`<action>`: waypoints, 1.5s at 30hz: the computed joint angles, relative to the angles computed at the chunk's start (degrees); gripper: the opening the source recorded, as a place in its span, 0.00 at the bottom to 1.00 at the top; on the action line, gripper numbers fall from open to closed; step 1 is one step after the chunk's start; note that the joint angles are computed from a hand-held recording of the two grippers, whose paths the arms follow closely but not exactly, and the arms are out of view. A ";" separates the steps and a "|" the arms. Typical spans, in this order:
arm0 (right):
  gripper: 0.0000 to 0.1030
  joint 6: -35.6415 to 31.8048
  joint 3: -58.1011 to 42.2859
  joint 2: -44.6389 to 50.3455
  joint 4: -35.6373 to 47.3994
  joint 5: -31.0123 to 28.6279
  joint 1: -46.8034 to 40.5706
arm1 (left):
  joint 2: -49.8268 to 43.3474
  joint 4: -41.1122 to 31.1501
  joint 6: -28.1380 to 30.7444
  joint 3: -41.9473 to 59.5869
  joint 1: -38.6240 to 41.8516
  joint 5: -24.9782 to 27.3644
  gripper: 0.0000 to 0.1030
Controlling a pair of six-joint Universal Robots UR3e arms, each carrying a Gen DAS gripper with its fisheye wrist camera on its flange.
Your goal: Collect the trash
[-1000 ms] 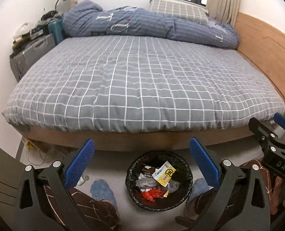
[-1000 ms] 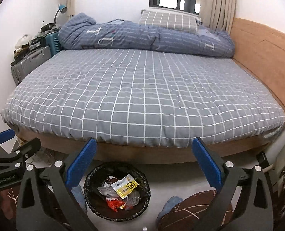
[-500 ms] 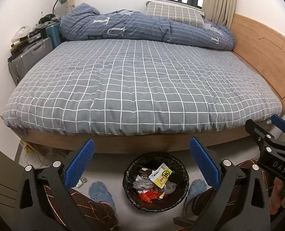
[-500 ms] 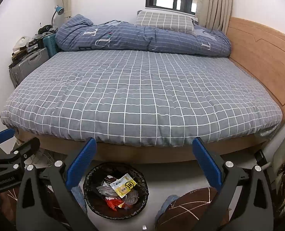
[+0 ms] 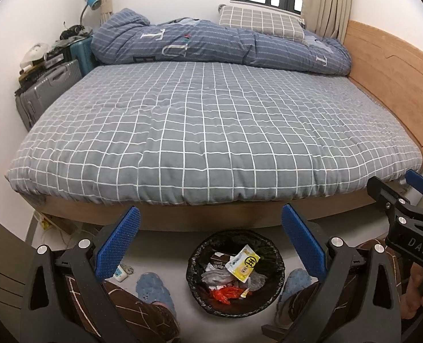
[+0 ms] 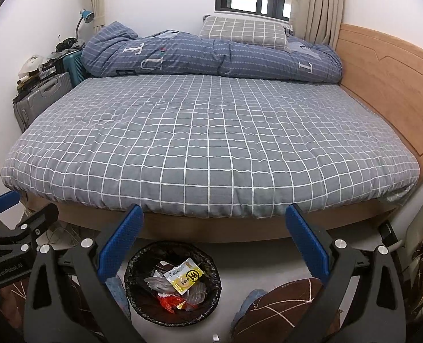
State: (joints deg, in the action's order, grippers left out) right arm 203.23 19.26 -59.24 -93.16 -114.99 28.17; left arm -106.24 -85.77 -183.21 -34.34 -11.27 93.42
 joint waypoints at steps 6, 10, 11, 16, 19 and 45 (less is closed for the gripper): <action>0.93 -0.05 -1.50 0.85 0.73 -0.04 0.02 | -0.19 -0.78 -0.14 0.82 0.14 -0.43 0.94; 0.93 -0.10 -2.21 1.22 0.95 0.04 0.14 | -0.22 -1.13 -0.31 1.50 0.55 -1.33 0.94; 0.93 -0.04 -2.40 1.33 1.03 0.01 0.20 | -0.36 -1.23 -0.24 1.88 0.43 -1.03 0.94; 0.93 0.00 -2.02 1.22 0.87 0.13 0.27 | -0.64 -1.79 -0.33 2.61 0.42 -0.73 0.94; 0.93 0.17 -2.40 1.44 1.17 0.22 0.29 | -0.34 -1.51 -0.19 1.99 0.45 -0.31 0.94; 0.93 0.65 -2.37 1.69 1.38 0.01 0.73 | -0.79 -1.27 -0.68 2.01 -1.35 4.33 0.94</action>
